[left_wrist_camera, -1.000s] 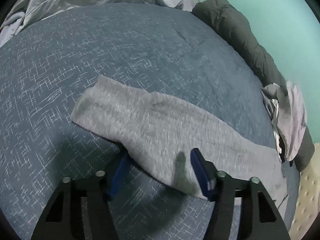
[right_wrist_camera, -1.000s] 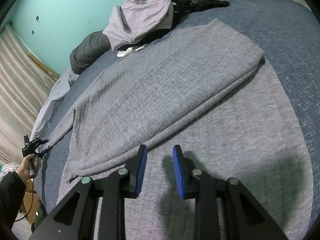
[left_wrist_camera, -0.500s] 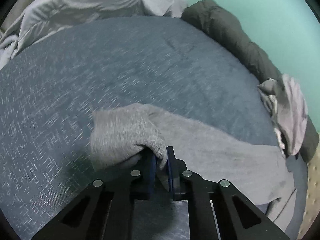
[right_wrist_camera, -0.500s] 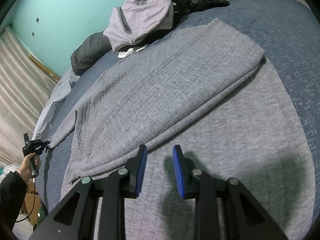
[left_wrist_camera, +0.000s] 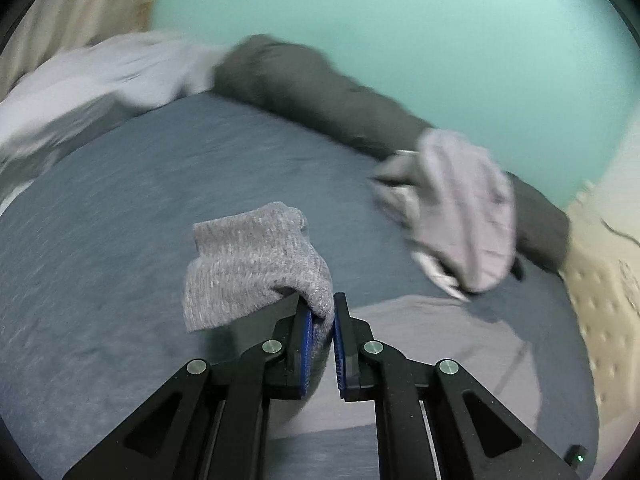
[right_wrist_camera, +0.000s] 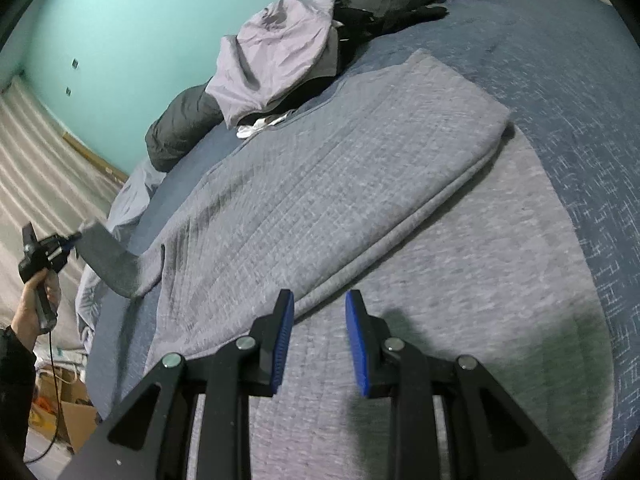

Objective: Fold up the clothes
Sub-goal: 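Grasp the sweater hem with the left gripper and lift it, then fold the held hem up over the sweater body with the left gripper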

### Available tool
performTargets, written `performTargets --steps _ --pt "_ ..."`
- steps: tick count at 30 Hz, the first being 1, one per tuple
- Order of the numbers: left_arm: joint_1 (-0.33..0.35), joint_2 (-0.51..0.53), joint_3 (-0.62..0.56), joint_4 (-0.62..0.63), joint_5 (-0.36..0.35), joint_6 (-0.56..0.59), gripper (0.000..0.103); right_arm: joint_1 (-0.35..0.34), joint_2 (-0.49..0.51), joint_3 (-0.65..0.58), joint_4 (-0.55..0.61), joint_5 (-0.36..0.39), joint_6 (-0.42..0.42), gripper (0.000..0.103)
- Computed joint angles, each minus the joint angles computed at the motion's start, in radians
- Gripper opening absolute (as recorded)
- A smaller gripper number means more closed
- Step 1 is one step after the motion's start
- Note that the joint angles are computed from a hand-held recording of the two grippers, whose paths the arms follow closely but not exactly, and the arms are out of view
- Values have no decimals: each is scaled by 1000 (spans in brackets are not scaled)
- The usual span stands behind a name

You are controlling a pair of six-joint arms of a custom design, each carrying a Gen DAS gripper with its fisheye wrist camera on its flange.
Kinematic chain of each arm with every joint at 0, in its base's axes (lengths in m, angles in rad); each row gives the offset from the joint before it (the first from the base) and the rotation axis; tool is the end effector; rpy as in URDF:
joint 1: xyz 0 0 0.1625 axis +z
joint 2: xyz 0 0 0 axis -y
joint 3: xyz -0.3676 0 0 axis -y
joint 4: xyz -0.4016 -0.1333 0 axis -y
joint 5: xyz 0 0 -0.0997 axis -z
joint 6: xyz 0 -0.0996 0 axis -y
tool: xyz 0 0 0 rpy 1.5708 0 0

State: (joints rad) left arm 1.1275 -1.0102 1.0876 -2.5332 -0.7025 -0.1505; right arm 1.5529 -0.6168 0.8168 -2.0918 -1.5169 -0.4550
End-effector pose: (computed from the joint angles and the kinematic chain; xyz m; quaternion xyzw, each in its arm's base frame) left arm -0.1149 -0.7301 0.4792 -0.0586 0.8374 -0.4827 0.2498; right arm 0.1240 -0.8218 0.2324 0.2182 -0.9624 0.1615 0.0116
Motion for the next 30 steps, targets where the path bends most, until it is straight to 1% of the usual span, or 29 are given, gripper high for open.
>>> performTargets --steps 2,3,5,8,11,14,17,21,23,26,27,28,30 --pt "-30 61 -67 20 -16 25 10 -2 -1 -5 -4 5 4 26" --pt "-40 104 -118 35 -30 44 10 -3 -2 -7 -7 7 5 26" --pt "-64 194 -228 73 -64 81 9 -6 -3 -11 -13 13 6 26" --pt "-105 315 -362 130 -123 121 9 -12 -1 -28 -9 23 20 26" --pt "-136 411 -453 187 -170 142 9 -19 4 -47 -5 36 32 26" --pt "-160 494 -506 236 -229 164 9 -27 4 -59 -5 47 49 27" --pt "-175 551 -501 272 -261 183 9 -35 6 -73 5 52 64 27" --pt "-186 600 -439 350 -265 199 9 -45 14 -103 27 66 90 27" --pt "-190 602 -385 365 -252 213 9 -49 20 -117 32 71 104 27" --pt "-190 594 -309 401 -240 211 10 -56 33 -143 43 74 124 33" --pt "-191 588 -287 408 -236 211 10 -57 38 -151 49 76 130 34" --pt "-190 585 -272 415 -234 214 11 -58 41 -156 55 77 135 34" --pt "-189 575 -244 415 -236 221 20 -59 50 -168 68 79 139 34"
